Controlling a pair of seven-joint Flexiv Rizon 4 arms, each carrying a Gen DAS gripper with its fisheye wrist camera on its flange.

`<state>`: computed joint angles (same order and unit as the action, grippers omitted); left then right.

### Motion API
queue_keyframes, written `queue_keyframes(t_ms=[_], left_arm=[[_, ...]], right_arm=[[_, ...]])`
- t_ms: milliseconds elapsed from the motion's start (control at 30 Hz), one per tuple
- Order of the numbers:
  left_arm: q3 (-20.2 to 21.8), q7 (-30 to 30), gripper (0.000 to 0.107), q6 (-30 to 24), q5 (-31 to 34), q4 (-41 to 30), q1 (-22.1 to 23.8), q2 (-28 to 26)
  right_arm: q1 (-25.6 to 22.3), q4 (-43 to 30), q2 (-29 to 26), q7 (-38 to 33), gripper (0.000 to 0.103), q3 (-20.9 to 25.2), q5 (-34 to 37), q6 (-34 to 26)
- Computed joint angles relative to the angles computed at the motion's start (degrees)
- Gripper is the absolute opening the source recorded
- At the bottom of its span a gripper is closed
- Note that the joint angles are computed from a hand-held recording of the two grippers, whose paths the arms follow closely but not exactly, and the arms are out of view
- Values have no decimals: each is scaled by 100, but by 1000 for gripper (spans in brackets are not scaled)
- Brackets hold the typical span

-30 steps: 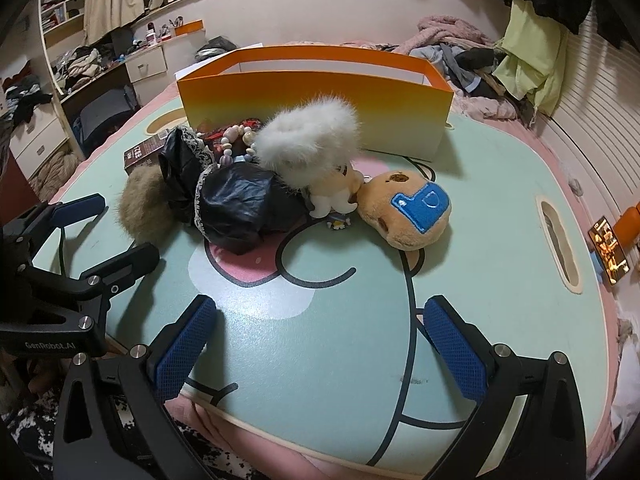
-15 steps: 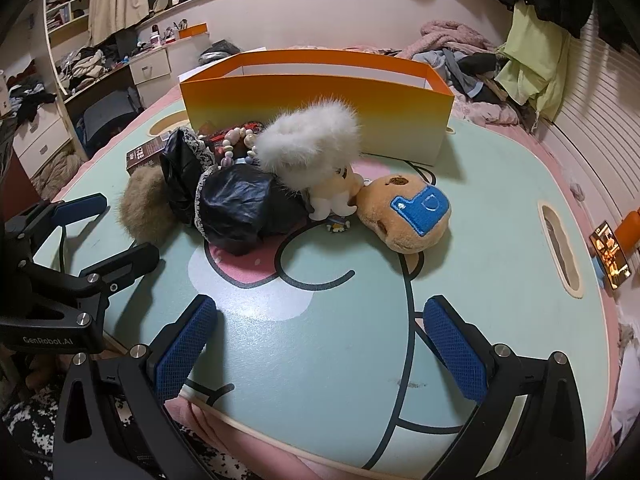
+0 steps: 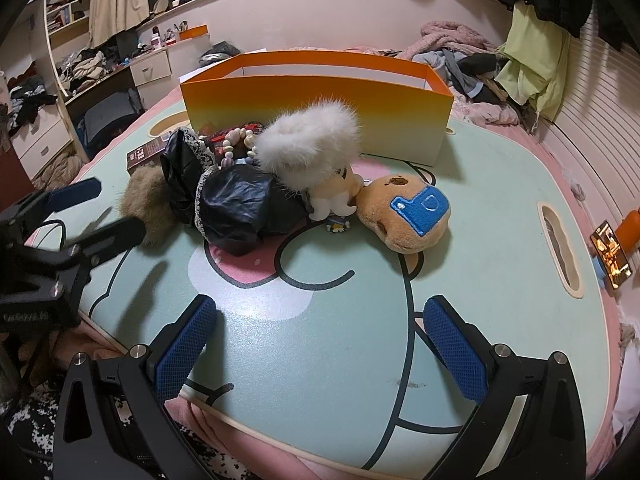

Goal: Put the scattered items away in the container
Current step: 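Grasp the beige fluffy pompom on the table with left gripper, then lift the beige pompom with left gripper while right gripper grasps the tan blue-patched plush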

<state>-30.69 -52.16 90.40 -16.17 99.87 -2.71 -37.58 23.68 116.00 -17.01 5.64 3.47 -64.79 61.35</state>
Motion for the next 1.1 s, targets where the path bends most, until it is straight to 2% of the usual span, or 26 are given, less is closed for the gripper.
queue_keyframes(t_ms=[100, 133, 167, 200, 233, 267, 433, 567, 633, 767, 867, 900, 967, 1033, 1100], left_arm=[[-6, 43, 77, -216, -47, -93, -8, -28], [-9, 86, 68, -317, -72, -147, -23, -54], [-111, 174, 53, -333, -109, -111, 50, -58], [-322, 327, 44, -394, -155, -83, 195, -99], [-374, 393, 28, -392, -197, -54, 228, -108], [-390, 434, 26, -334, -228, -19, 240, -109], [-1240, 557, 24, 244, -222, 370, 918, -245], [-1569, 255, 24, 731, 72, 566, 1267, -376], [-1688, 74, 24, 788, 174, 571, 1406, -454], [-1737, -238, 24, 743, 381, 516, 1517, -548], [-1749, -417, 24, 752, 598, 487, 1566, -592], [-1726, -471, 24, 736, 670, 466, 1557, -596], [-1672, -585, 24, 701, 807, 422, 1539, -601], [-1652, -669, 24, 686, 922, 394, 1541, -609], [-1654, -722, 24, 677, 1012, 376, 1559, -624]], right_arm=[[-1, 5, 3, 10, 103, 0, -11, 2], [-1, 5, 3, 11, 103, 1, -11, 2], [-1, 3, 2, 10, 103, 2, -11, 0], [-1, 3, 2, 10, 103, 2, -11, 0], [1, -3, -1, 12, 103, 2, -10, -1], [0, 2, 1, 15, 103, 2, -12, -1], [0, -2, 0, 33, 103, -2, -31, 0], [13, -9, 14, 85, 103, -1, -43, -36], [24, -4, 28, 154, 103, 4, -50, -85], [-125, 217, 200, 1087, 103, -151, -880, 373], [-367, 376, 417, 2164, 103, -191, -1875, 520], [-471, 394, 458, 2495, 100, -177, -2201, 584], [-699, 372, 502, 3159, 87, -142, -2902, 755], [-850, 293, 452, 3278, 71, -34, -3079, 806], [-945, 166, 343, 3102, 61, 43, -3068, 891]])
